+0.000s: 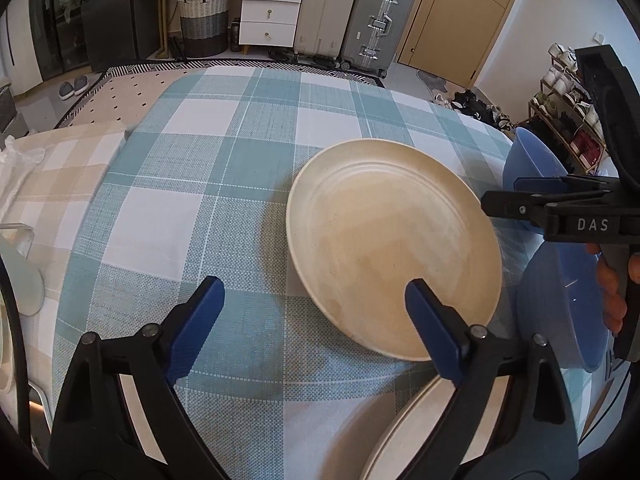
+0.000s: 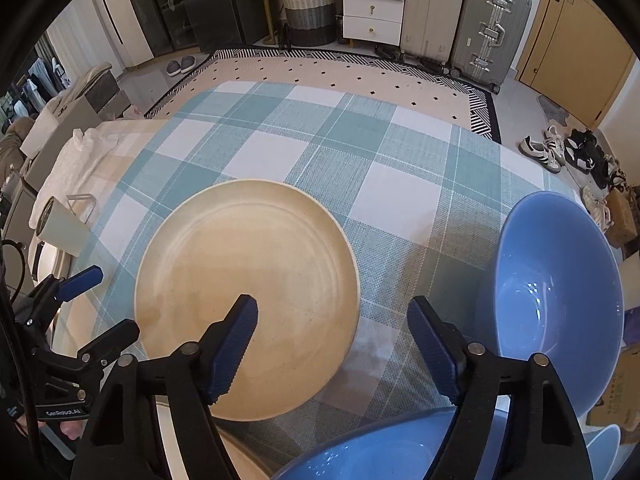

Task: Organize plates and bowls
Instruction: 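Close the left gripper on the rim of the next cream plate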

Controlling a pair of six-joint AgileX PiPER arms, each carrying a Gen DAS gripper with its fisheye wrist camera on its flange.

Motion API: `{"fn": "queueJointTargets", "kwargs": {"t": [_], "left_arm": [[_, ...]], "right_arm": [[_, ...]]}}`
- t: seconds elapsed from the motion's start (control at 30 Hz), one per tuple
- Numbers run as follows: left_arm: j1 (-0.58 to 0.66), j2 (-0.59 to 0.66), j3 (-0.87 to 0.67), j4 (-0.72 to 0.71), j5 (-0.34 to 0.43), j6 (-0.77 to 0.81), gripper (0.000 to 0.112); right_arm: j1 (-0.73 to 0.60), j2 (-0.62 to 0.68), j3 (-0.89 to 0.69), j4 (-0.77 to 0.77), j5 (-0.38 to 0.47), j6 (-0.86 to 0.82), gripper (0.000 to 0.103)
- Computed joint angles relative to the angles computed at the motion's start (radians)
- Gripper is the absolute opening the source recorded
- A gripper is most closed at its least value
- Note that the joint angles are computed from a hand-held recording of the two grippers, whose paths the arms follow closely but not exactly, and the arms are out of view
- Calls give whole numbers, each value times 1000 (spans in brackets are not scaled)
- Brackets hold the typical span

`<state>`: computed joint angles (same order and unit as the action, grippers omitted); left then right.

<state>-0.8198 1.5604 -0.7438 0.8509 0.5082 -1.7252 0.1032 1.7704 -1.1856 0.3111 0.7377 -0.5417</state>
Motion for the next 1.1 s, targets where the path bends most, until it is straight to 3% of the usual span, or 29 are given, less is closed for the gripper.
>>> {"fn": "queueJointTargets", "kwargs": {"t": [0.2, 0.47, 0.67, 0.83, 1.0, 1.1], "left_arm": [[17, 42, -17, -24, -31, 38, 76], [25, 76, -30, -43, -56, 64, 70], [36, 95, -34, -54, -77, 83, 56], [30, 114, -47, -61, -75, 100, 35], [8, 135, -68, -45, -22, 94, 24], [4, 132, -66, -37, -16, 87, 23]], "right_arm": [[18, 49, -24, -30, 4, 14, 73], [34, 97, -54, -56, 11, 33, 69], [43, 115, -59, -75, 3, 48, 57], [50, 123, -57, -111, -6, 71, 44], [56, 122, -43, -139, -28, 81, 30], [59, 116, -33, -152, -44, 90, 26]]}}
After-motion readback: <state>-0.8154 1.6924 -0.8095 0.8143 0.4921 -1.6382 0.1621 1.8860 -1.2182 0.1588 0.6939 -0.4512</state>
